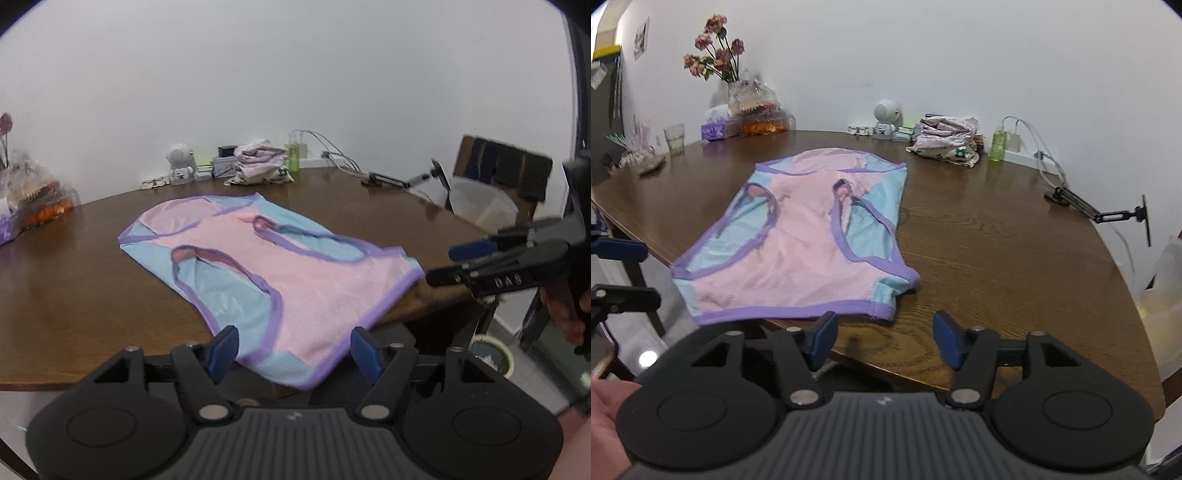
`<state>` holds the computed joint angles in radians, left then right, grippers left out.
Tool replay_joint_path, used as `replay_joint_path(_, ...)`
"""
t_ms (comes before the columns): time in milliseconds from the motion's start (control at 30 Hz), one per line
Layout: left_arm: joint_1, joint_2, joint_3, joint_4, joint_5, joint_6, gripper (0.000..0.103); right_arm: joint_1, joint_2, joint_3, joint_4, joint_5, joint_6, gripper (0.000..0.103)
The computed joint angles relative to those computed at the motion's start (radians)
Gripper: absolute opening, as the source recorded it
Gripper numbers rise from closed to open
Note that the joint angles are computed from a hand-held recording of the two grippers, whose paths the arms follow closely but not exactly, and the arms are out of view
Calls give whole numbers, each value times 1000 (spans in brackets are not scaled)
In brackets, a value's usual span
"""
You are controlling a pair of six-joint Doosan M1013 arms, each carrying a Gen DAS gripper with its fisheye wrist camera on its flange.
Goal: Fold clothes
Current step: 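Press and smooth the garment flat with both open grippers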
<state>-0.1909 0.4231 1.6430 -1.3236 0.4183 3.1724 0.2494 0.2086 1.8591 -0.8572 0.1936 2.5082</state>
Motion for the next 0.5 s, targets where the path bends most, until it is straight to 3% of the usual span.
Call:
replay_joint_path(167, 13, 42, -107, 161, -66, -209, 66, -29, 35, -87, 329, -8, -372, 58)
replay_joint_path(267, 20, 85, -198, 423, -107, -507, 66, -53, 84, -183, 530, 34, -601, 58)
replay_joint_path(333, 31, 123, -277, 623, -87, -746, 66, -69, 121, -255, 633, 72, -720, 58)
replay_joint_path(433, 42, 187, -408, 831, -22, -980, 64, -93, 187, -381, 754, 142, -867, 58)
replay_joint_path(467, 44, 212, -455, 878, 4, -1024, 62, -100, 214, -430, 796, 173, -922, 58)
replay_joint_path(500, 45, 241, -508, 915, 35, -1061, 52, -105, 244, -484, 826, 209, -967, 58)
